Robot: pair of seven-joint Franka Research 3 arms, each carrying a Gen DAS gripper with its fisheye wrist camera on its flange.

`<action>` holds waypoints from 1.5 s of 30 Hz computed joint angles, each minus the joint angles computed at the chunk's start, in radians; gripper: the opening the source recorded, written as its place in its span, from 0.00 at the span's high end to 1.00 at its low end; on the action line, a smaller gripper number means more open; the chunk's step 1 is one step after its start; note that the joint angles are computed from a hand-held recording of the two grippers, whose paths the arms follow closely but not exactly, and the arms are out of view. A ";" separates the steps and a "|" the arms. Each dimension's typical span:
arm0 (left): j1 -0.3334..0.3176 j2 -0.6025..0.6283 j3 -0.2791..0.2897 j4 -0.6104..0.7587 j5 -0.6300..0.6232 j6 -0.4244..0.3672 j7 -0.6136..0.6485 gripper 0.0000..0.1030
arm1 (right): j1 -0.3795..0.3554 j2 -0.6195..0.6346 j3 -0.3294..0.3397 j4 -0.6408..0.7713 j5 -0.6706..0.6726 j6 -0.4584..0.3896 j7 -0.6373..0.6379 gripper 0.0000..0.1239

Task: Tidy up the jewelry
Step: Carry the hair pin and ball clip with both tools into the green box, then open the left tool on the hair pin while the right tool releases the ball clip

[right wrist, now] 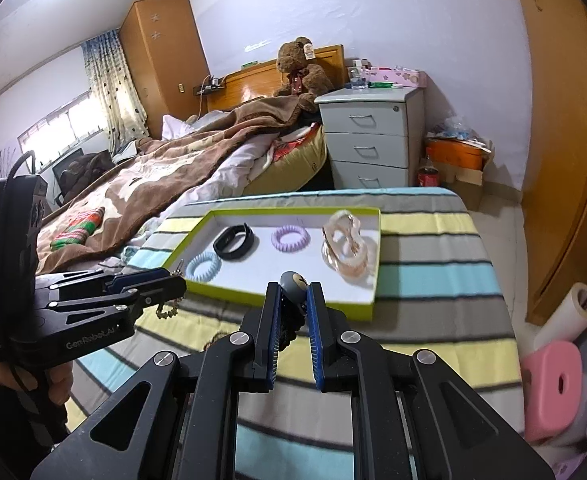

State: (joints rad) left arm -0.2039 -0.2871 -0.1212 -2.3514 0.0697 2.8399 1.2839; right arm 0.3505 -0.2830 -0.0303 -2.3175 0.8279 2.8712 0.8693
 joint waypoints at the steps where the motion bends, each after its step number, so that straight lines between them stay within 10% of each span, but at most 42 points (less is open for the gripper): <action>1: -0.001 0.005 0.006 0.007 -0.005 -0.001 0.006 0.76 | 0.000 0.013 0.001 0.015 -0.004 0.001 -0.001 0.89; 45: 0.113 0.336 -0.043 0.269 -0.082 -0.083 0.088 0.76 | -0.112 0.407 0.100 0.330 -0.336 -0.098 0.220 0.89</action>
State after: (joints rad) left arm -0.0905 0.0486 -0.1642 -2.0822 -0.0127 2.7572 1.3722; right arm 0.2388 0.1243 0.0701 -1.9875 0.4917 2.7729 1.0894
